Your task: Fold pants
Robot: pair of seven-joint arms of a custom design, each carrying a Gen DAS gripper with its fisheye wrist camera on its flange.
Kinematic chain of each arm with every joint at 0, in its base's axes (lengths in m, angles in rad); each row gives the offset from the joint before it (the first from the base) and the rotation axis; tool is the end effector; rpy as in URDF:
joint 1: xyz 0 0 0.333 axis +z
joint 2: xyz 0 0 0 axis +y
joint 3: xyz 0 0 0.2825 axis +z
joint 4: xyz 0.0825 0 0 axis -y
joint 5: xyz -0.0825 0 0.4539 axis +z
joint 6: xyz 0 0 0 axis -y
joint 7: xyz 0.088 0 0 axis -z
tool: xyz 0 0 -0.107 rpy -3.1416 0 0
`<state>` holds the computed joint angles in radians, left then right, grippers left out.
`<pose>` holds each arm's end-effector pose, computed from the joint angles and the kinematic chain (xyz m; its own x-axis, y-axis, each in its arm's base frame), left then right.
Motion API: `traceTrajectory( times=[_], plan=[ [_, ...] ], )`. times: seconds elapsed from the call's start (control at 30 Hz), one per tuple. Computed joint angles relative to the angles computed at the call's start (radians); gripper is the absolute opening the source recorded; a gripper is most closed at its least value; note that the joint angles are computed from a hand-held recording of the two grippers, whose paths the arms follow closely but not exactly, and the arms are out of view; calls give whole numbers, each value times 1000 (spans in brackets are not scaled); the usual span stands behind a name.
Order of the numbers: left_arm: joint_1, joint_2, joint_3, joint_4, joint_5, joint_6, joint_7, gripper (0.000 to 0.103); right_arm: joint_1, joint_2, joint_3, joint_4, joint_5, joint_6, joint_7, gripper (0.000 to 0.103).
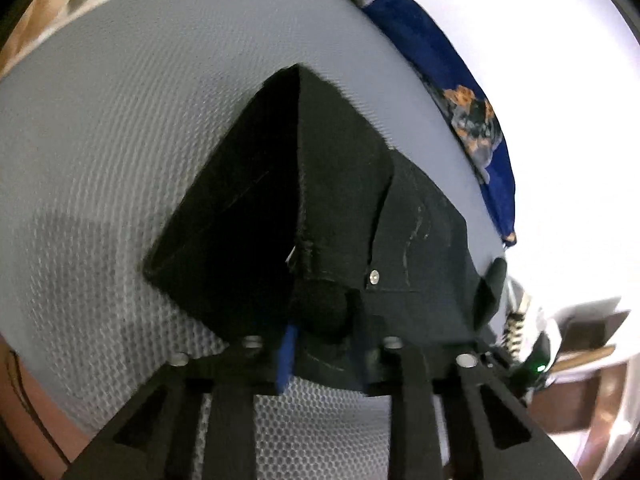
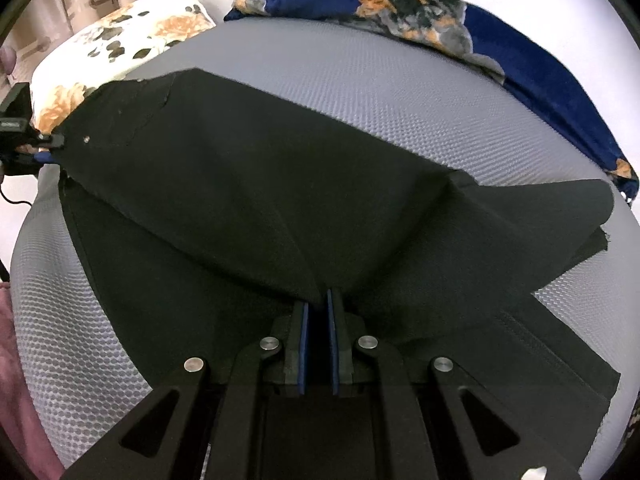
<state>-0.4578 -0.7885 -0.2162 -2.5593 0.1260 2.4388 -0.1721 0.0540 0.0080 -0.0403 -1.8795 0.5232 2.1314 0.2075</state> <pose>0.3557 -0.2887 0.5440 0.6308 -0.4657 0.6206 -0.4727 -0.8650 -0.1686 0.6545 0.0309 0.4749 0.9018 -0.4261 0.0725 -0.3367 -0.7978 -0.5002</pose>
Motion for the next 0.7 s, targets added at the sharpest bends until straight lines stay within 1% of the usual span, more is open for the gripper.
traceTrajectory(
  times=[0.13, 0.23, 0.3, 0.4, 0.43, 0.5, 0.53, 0.6, 0.7],
  plan=[
    [14, -11, 8, 41, 44, -42, 79, 19, -2, -76, -7, -42, 28, -1, -8, 6],
    [4, -34, 35, 51, 48, -80, 178, 19, -5, -134, -17, -69, 37, -45, -19, 6],
    [-9, -18, 58, 74, 30, -131, 262, 19, -6, -168, -21, -97, 25, -70, -20, 6],
    [-21, 22, 75, 109, -4, -218, 387, 19, -8, -215, -19, -159, -26, -93, -21, 5],
    [-23, 43, 79, 123, -15, -246, 433, 19, -9, -220, -18, -174, -41, -93, -18, 5],
    [-14, 77, 74, 138, -36, -273, 484, 19, -10, -226, -11, -205, -75, -85, 7, 5],
    [-9, 83, 69, 137, -46, -279, 498, 19, -10, -228, -10, -217, -88, -81, 15, 5],
    [4, 83, 60, 127, -59, -267, 507, 19, -9, -227, -8, -228, -106, -81, 34, 5],
    [15, 63, 45, 118, -67, -263, 506, 19, -9, -226, -15, -216, -112, -116, 40, 5]
  ],
)
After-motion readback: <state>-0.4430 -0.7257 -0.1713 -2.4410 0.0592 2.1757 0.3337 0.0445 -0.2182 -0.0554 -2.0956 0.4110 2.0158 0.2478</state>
